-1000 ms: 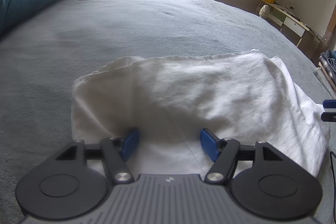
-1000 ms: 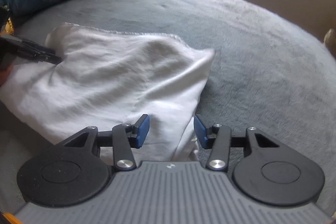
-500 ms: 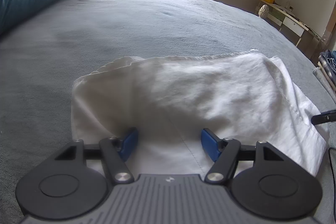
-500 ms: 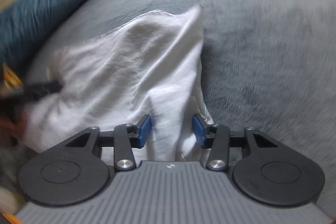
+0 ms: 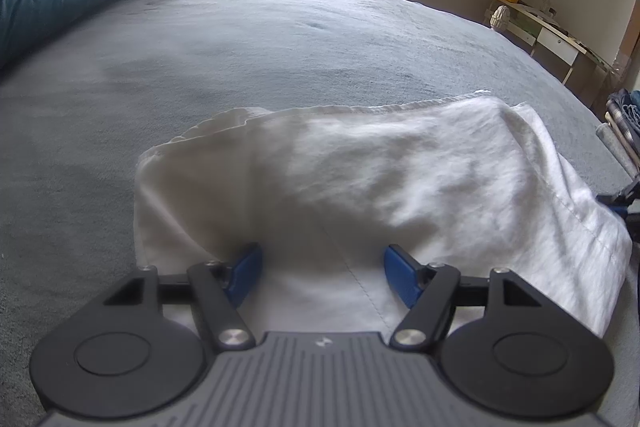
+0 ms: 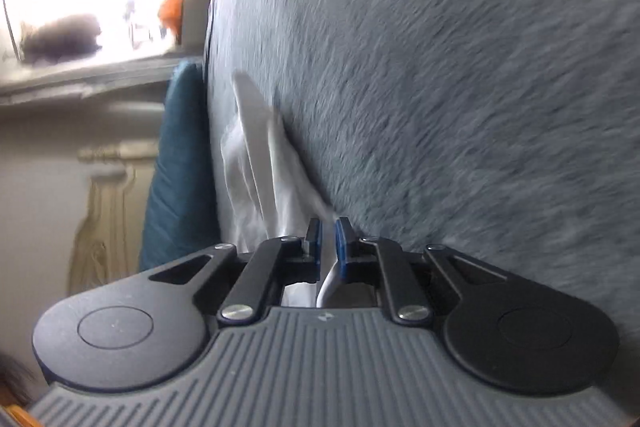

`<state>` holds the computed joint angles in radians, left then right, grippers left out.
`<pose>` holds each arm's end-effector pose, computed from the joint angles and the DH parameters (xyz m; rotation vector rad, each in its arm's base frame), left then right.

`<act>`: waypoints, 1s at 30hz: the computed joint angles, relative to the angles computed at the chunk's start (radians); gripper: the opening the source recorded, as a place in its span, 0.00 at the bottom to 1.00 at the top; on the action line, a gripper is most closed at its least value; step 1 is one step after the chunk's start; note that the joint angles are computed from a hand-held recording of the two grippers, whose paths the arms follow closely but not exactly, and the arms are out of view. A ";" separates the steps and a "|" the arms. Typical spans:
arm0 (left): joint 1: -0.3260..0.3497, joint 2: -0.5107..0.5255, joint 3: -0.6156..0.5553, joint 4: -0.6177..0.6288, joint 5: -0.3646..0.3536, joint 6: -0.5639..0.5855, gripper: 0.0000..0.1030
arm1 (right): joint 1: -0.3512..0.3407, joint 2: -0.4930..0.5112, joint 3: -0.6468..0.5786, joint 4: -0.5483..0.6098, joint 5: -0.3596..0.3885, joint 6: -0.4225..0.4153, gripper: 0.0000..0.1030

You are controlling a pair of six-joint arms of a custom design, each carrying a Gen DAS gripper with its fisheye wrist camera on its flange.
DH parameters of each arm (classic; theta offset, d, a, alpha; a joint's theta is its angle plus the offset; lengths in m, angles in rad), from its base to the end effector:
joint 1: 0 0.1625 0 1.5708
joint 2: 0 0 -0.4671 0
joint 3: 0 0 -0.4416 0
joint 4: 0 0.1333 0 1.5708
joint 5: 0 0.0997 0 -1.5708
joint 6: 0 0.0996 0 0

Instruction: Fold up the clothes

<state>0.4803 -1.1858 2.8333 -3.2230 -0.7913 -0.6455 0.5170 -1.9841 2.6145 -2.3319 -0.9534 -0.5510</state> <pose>-0.1203 -0.2919 0.0847 0.5551 2.4647 -0.7957 -0.1478 -0.3037 0.2624 0.6187 2.6362 -0.7439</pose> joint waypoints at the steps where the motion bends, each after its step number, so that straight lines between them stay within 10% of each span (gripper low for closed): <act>1: 0.000 0.002 0.000 -0.001 0.000 -0.001 0.68 | 0.007 -0.028 0.006 -0.014 -0.001 -0.023 0.09; 9: -0.005 0.011 0.001 -0.009 0.002 -0.006 0.69 | 0.351 -0.146 0.010 -0.007 -0.235 -0.399 0.09; 12: -0.008 0.003 0.004 -0.003 0.001 -0.010 0.69 | 0.393 -0.057 0.039 -0.110 -0.323 -0.380 0.09; 17: 0.004 -0.018 0.009 -0.014 -0.013 0.010 0.69 | 0.222 0.053 0.016 -0.108 -0.240 -0.176 0.04; 24: 0.017 -0.062 0.016 -0.019 -0.013 -0.032 0.69 | 0.158 -0.089 0.031 0.022 -0.075 -0.255 0.10; 30: 0.014 -0.131 0.021 0.038 -0.003 -0.081 0.69 | 0.108 0.011 0.050 -0.124 -0.102 -0.092 0.13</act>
